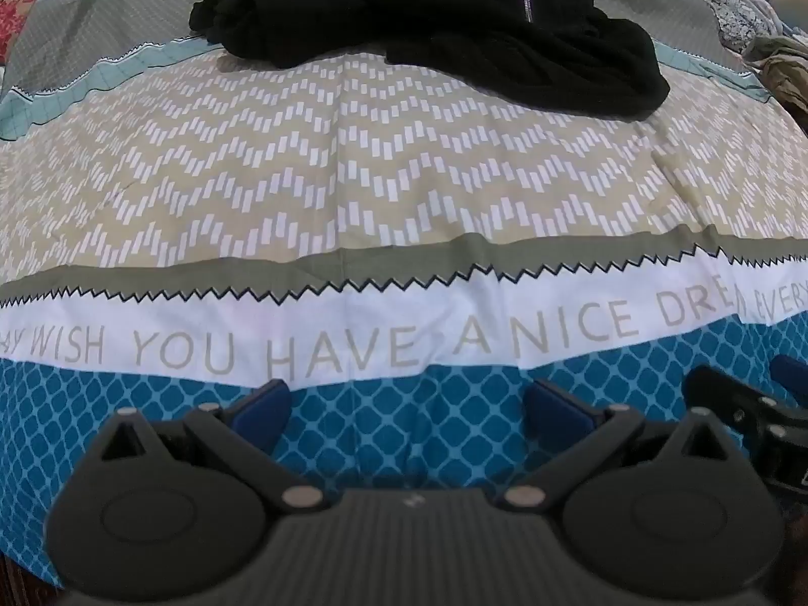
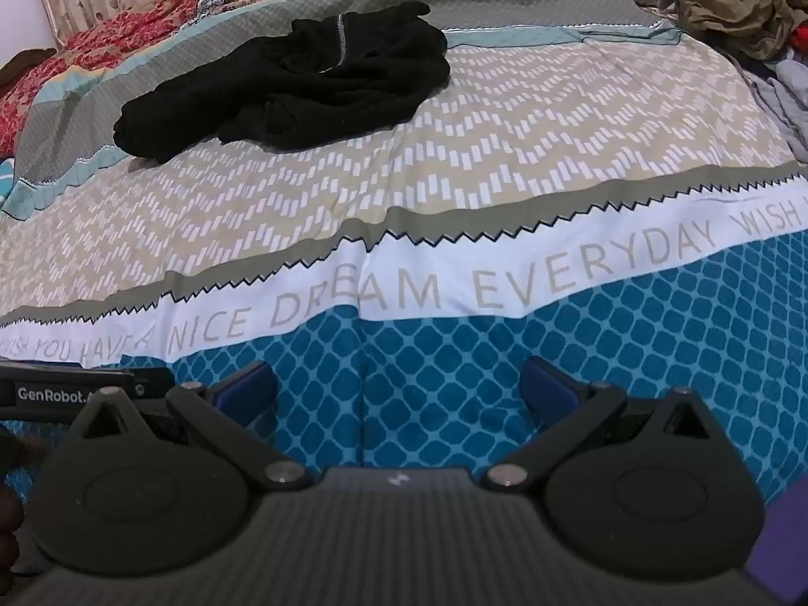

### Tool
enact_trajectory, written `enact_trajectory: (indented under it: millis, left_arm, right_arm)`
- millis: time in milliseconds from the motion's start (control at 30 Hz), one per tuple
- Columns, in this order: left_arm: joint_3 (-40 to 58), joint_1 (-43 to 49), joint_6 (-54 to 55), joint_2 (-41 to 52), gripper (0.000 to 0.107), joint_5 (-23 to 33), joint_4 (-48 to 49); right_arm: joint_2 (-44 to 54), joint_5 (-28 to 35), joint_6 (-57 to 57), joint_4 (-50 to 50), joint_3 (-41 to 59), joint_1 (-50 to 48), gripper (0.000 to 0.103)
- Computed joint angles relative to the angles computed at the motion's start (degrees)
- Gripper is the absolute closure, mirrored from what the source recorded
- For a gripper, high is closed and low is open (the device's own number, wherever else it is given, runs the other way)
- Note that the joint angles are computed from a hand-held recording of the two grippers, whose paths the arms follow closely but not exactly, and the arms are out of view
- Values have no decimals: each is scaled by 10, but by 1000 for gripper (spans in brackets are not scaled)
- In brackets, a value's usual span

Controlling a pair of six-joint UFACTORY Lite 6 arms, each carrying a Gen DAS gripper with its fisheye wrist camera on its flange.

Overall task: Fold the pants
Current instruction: 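Reach both grippers toward the crumpled black pants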

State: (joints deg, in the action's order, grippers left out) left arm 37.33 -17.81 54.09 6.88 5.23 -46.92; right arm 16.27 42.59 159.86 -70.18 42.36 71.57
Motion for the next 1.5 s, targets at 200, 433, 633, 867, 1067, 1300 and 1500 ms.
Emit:
enact_trajectory:
  millis: [200, 433, 633, 867, 1067, 1300, 1500]
  left_arm:
    - [59, 56, 125, 15, 4, 95, -125]
    - [313, 56, 23, 175, 5, 151, -98]
    - [638, -1, -292, 427, 32, 162, 143]
    - [897, -31, -441, 601, 46, 246, 200]
    - [755, -29, -332, 504, 96, 173, 130]
    - [372, 103, 88, 172, 96, 196, -191]
    - [200, 384, 230, -22, 96, 384, -219]
  right_arm:
    - [-19, 8, -12, -10, -16, -3, 2]
    - [-43, 63, 47, -52, -49, 21, 38]
    - [-47, 72, 75, -85, -72, 12, 39]
    - [-35, 66, 133, -149, -96, -4, 38]
    - [-36, 66, 155, -168, -106, -7, 38]
    - [-48, 78, 130, -150, -97, -2, 39]
    - [-68, 108, 54, -149, -65, -9, 39]
